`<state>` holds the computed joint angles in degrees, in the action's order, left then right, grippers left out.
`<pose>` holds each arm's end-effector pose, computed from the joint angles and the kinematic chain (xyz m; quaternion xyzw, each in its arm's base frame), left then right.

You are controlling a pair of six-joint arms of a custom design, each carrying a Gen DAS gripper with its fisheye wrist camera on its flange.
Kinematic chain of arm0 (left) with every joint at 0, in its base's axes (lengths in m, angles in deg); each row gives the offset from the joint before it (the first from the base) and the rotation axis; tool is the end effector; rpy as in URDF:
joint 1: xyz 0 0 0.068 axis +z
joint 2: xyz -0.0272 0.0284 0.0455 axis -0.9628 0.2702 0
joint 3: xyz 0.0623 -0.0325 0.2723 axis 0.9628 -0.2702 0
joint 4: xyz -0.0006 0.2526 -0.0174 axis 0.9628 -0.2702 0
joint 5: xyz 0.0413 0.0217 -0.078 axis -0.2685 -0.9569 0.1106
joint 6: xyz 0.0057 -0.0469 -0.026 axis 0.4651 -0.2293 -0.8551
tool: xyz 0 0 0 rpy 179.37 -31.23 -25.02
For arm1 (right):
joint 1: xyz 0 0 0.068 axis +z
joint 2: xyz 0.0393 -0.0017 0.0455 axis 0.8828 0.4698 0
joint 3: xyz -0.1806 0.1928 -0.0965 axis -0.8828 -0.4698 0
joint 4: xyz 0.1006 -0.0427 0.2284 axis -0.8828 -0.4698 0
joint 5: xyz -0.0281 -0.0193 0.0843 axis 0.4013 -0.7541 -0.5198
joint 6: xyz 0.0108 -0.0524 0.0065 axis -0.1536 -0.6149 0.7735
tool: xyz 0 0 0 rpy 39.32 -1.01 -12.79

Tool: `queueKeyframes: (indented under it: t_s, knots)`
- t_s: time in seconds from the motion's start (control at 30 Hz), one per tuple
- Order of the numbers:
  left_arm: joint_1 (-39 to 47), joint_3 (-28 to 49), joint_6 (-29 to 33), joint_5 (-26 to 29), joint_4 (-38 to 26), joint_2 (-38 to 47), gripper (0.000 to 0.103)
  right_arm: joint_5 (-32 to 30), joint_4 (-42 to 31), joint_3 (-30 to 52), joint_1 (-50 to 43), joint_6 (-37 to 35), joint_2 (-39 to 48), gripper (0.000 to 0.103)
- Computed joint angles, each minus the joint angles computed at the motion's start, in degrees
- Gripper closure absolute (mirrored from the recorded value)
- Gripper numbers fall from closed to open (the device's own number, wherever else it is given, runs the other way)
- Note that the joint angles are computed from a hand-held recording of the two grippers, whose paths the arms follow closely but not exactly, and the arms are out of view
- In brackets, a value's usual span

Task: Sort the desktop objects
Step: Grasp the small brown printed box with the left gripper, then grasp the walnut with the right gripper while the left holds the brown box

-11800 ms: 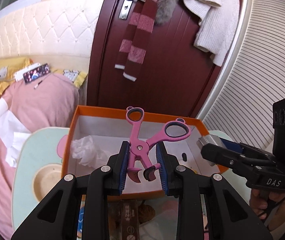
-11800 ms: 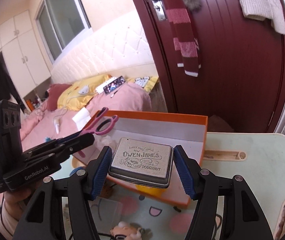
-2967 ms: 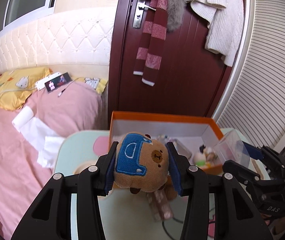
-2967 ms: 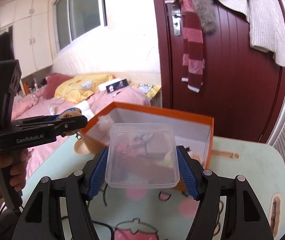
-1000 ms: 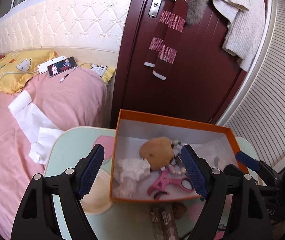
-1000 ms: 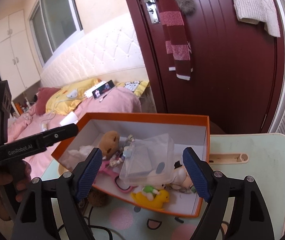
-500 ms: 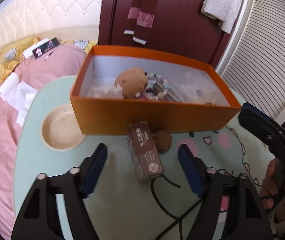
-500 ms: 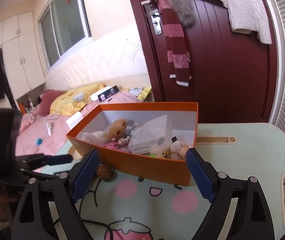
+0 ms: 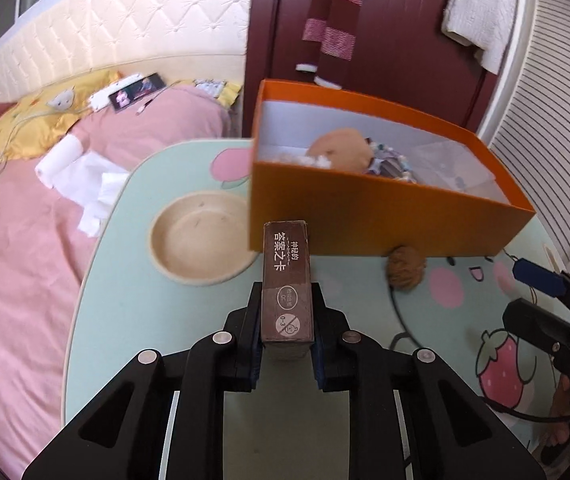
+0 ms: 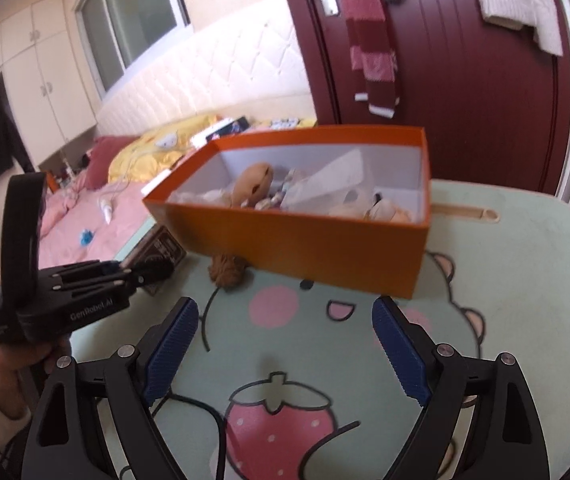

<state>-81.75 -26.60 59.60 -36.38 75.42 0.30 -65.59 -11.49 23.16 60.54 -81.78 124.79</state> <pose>0.2873 -0.0338 0.1793 -0.1129 0.9252 -0.0372 0.3604 0.3521 0.0142 0.1666 -0.2864 0.8529 0.2549 0.3544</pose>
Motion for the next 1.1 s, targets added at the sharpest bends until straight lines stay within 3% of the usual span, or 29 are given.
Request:
queueKeyframes:
  t_s: [0.07,0.23,0.87,1.03,1.1]
  knots:
    - [2.18,-2.73,-1.23,2.81,3.87,-0.28,0.082,0.78,-0.18,-0.16,1.50,0.57,0.23,0.014]
    - [4.49,-4.95,-2.80,5.89,6.38,-0.65,0.082,4.53,0.23,0.45,6.23,3.49,0.83,0.014]
    - [8.48,-7.01,-2.29,11.11,11.14,0.81,0.081,14.92,-2.44,7.47,15.86,8.63,5.44,0.015]
    - [8.43,-6.77,-2.79,11.45,11.02,0.81,0.081,19.33,0.22,6.85,17.80,13.77,5.50,0.025]
    - [8.30,-6.76,-2.82,11.27,11.09,0.86,0.081,24.86,3.96,5.45,19.64,14.09,5.23,0.051]
